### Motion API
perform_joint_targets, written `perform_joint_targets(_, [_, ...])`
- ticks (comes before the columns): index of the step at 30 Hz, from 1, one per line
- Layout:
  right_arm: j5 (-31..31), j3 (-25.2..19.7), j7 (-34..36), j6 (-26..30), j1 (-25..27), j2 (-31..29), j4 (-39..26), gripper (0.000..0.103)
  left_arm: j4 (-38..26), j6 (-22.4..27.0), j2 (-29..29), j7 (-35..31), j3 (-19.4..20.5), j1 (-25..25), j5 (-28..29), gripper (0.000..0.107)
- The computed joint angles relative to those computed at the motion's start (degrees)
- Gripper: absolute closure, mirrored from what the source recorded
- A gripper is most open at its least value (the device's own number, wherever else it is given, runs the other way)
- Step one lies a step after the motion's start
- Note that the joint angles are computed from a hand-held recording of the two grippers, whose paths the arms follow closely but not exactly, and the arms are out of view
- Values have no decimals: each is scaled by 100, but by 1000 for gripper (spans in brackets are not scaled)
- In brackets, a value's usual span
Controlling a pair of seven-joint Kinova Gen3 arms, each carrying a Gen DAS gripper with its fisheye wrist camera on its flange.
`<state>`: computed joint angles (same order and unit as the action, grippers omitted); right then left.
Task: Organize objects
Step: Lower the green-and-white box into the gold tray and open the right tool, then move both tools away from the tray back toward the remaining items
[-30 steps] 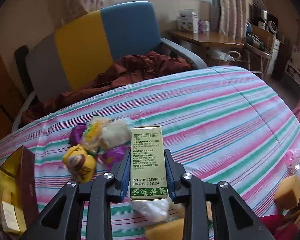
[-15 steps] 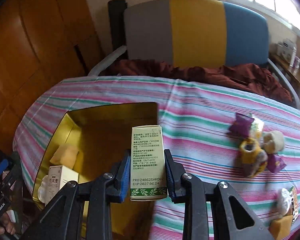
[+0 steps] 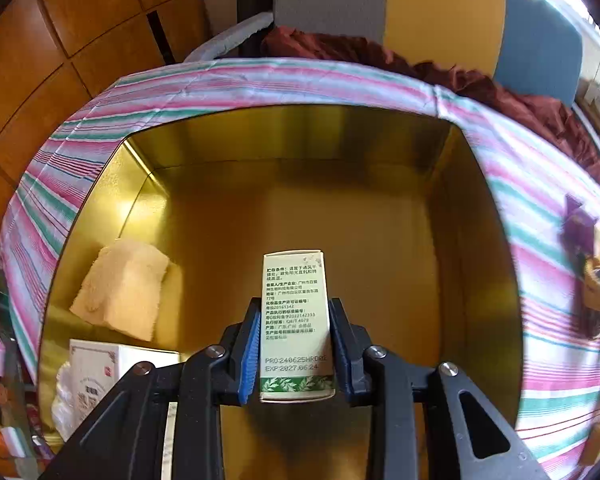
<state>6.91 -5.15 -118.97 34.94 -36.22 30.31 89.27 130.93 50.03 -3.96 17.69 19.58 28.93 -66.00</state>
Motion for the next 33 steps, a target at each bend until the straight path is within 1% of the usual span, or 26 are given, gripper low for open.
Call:
perform_joint_targets(3, [-410,-374,408,-272,410,-73,161,63,1,24,21,21,20,18,-23,30])
perform_joint_targets(5, [-675,-541,664,-453,603,-148,307,61,-19,151,78,75,72,80,-78,29])
perform_joint_targets(9, [-892,-547,894,-722,682,-363,612,60,-88,371,203,102,105,248,-158,29])
perform_joint_targets(12, [-959,-496,957,-855,682,-529,821,59,-145,403,266,51,71,360,-159,28])
perform_joint_targets(18, [-799,-282,802,-1129,528,-882,1234,59,-249,474,339,-32,66,560,-181,28])
perform_joint_targets(26, [-542,-126,553,-1315,544,-1243,1633,58,-439,526,486,-176,80,805,-265,28])
perform_joint_targets(30, [-291,3,335,-1382,502,-1450,1856,58,-556,526,572,-278,65,928,-314,28])
perform_joint_targets(33, [11,150,85,-1394,444,-1615,2008,58,-656,538,653,-351,55,1027,-366,28])
